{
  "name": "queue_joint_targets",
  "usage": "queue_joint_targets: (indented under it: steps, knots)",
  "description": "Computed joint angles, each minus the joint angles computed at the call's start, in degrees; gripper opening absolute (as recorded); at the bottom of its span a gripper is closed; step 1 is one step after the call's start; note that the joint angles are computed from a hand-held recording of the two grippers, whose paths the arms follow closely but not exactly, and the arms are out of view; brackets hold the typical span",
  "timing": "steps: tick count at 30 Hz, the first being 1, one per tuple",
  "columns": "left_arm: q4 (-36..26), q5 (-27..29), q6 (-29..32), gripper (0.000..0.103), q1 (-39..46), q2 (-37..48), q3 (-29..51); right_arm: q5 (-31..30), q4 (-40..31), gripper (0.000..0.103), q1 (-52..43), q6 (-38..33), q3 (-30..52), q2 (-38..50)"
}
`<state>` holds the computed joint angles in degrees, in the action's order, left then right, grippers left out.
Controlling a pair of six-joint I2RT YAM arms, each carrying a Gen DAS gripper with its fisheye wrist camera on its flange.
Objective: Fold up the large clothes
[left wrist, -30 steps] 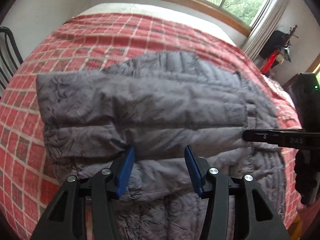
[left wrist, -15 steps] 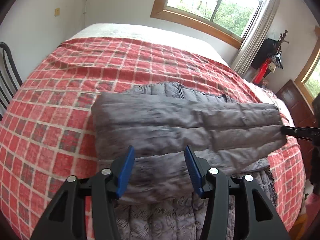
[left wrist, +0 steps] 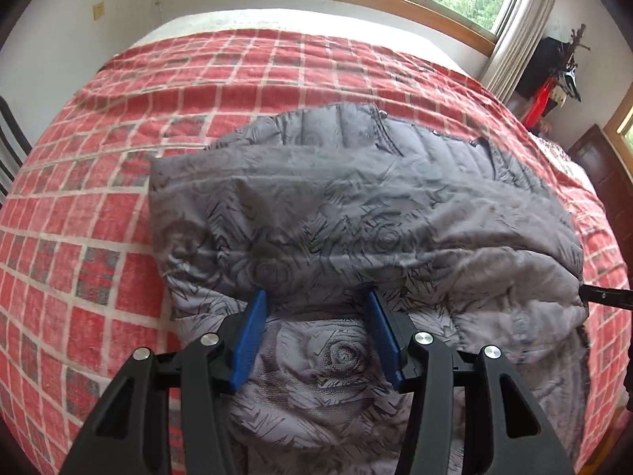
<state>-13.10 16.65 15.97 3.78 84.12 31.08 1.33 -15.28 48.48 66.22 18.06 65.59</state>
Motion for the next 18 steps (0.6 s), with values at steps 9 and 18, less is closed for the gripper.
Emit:
queue_joint_targets:
  steps: [9, 18]
  knots:
    - [-8.08, 4.38, 2.64, 0.052, 2.19, -7.58, 2.63, -0.03, -6.57, 0.063, -3.55, -1.01, -2.04, -17.57]
    - [-6.59, 1.60, -0.81, 0.052, -1.16, -5.46, 3.57, -9.57, 6.28, 0.024, -13.76, -9.69, 2.07, 4.02]
